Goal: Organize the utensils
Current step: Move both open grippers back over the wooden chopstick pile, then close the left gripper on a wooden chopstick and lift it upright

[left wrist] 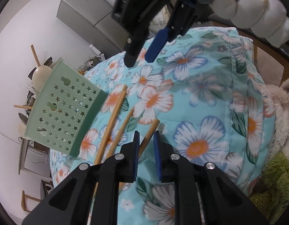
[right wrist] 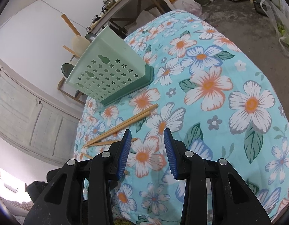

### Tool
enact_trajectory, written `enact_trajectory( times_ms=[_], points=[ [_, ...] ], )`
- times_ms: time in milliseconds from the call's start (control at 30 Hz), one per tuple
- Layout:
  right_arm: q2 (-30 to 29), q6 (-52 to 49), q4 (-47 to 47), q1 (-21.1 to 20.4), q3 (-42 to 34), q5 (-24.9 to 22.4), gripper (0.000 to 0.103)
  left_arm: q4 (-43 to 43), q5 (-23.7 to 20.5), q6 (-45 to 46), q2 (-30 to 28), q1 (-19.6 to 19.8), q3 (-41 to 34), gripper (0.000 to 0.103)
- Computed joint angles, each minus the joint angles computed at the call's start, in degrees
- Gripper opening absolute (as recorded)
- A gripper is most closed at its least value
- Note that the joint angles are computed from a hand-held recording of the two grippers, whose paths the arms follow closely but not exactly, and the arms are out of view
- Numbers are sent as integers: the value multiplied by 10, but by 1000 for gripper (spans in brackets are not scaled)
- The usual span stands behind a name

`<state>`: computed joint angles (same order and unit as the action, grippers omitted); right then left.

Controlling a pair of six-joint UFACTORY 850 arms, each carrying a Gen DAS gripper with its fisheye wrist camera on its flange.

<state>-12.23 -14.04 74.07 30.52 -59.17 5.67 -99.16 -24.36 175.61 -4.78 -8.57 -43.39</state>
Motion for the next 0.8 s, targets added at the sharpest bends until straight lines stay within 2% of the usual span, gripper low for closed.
enact_trajectory(
  times_ms=[400, 533, 633, 800],
  points=[
    [1, -6, 9, 0, 1, -1, 36, 69, 10, -79, -21, -1, -26, 19],
    [0, 30, -27, 0, 2, -4, 36, 128, 4, -156, -35, 1, -46, 19],
    [-2, 44, -40, 0, 1, -6, 36, 202, -13, -256, -50, 5, -69, 19],
    [-1, 84, -76, 0, 2, -6, 36, 256, -33, -331, -62, 11, -88, 20]
  ],
)
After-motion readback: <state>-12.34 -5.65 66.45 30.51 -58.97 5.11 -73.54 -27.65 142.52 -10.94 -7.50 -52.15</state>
